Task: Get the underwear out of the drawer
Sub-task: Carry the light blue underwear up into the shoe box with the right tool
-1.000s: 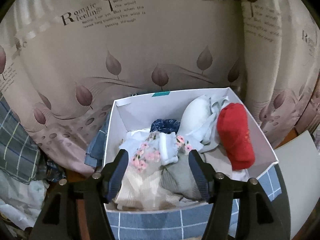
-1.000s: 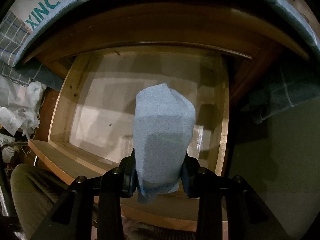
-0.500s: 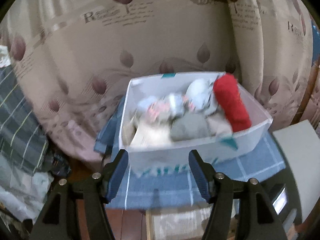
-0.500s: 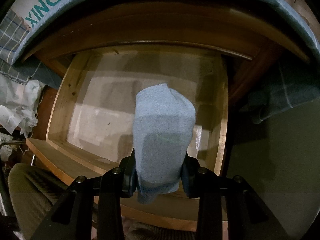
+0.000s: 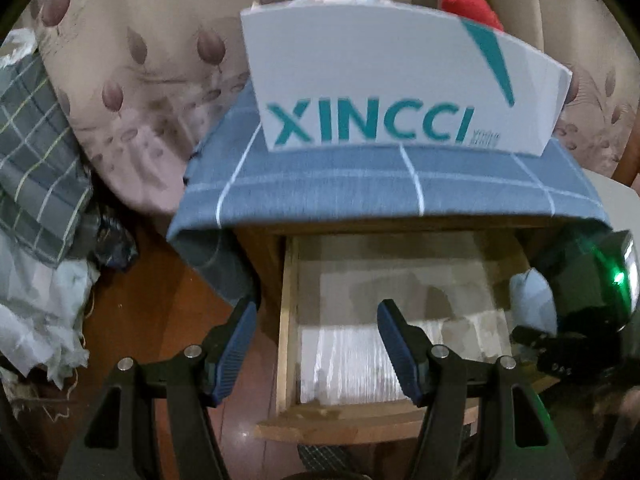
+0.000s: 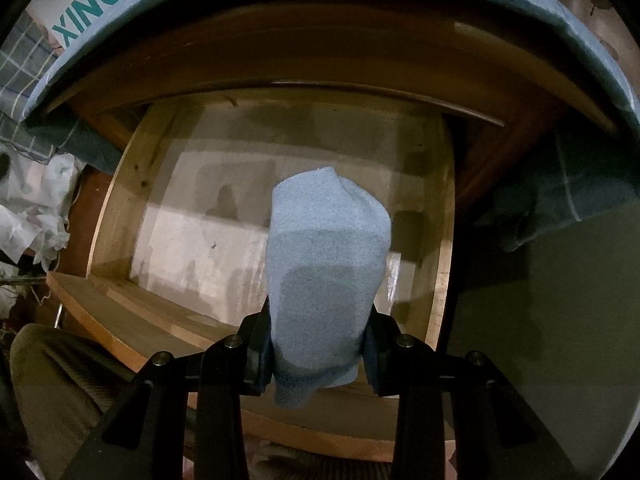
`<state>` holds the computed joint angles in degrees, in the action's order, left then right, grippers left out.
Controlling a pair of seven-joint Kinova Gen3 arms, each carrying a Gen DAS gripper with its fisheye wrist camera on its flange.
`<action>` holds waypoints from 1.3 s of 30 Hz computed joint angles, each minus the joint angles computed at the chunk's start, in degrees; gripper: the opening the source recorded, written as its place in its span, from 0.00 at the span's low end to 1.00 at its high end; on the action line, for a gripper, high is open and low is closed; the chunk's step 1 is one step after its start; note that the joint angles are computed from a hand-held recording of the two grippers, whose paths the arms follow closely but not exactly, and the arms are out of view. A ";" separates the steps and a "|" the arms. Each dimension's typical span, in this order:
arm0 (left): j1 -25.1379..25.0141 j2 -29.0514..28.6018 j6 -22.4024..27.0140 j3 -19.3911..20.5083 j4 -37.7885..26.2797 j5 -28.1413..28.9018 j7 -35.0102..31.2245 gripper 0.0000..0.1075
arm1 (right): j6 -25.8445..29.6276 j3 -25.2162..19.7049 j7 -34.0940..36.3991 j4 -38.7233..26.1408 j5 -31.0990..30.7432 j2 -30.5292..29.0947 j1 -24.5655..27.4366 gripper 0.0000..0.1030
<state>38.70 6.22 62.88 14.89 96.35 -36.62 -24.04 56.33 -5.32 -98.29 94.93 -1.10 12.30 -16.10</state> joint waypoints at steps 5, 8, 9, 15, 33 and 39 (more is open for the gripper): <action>0.80 1.12 -1.03 -0.09 2.23 -0.37 3.27 0.60 | -0.83 0.02 -0.67 0.43 0.85 -0.44 -0.46 0.32; 1.42 1.53 -1.90 -0.38 3.87 -0.66 5.70 0.60 | -2.36 0.04 -0.81 1.54 1.04 -1.48 -0.35 0.32; 1.43 1.60 -2.27 -0.49 4.32 -0.37 6.28 0.60 | -2.89 -0.03 -0.31 1.86 0.73 -1.84 -0.10 0.33; 0.57 -0.04 -4.98 -0.77 6.83 -0.03 8.92 0.60 | -5.46 -0.16 0.44 3.51 1.03 -3.83 0.17 0.33; -0.44 -0.22 -5.40 -0.33 7.43 0.07 9.15 0.60 | -3.11 -0.10 3.75 1.46 -4.87 -10.93 2.22 0.33; -0.49 -0.54 -6.05 -0.08 7.86 -0.27 9.43 0.60 | -0.26 0.00 5.04 -2.60 -4.48 -13.18 2.42 0.33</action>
<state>38.20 5.68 56.83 14.81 104.21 -36.89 -14.60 56.07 -5.32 -93.25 92.33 -5.57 -0.88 -13.68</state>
